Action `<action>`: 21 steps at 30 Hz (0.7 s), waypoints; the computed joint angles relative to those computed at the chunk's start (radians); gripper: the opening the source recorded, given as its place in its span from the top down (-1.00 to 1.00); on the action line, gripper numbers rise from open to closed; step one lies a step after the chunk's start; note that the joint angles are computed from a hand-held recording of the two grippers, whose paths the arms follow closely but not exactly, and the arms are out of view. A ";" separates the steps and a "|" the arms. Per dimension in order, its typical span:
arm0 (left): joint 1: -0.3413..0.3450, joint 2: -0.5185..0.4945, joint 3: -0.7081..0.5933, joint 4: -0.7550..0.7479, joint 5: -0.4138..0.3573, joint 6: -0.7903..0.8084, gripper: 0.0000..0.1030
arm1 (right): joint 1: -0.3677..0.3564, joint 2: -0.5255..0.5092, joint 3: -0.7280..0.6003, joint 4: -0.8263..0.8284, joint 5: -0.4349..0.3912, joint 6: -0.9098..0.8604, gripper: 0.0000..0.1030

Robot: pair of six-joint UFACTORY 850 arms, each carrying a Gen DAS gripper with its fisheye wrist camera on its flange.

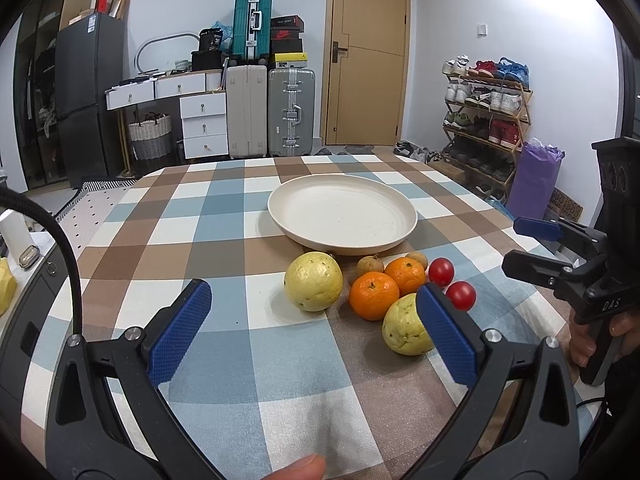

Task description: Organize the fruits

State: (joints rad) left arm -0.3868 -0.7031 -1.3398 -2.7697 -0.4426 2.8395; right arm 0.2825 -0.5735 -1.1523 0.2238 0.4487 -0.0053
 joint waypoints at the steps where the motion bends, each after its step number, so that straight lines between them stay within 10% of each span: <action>1: 0.000 0.004 0.004 -0.002 0.002 0.002 -0.98 | 0.000 0.000 -0.002 -0.001 -0.004 0.001 -1.00; 21: -0.012 -0.001 -0.020 0.050 0.055 -0.043 -0.98 | -0.005 -0.029 -0.056 0.106 -0.119 -0.099 -1.00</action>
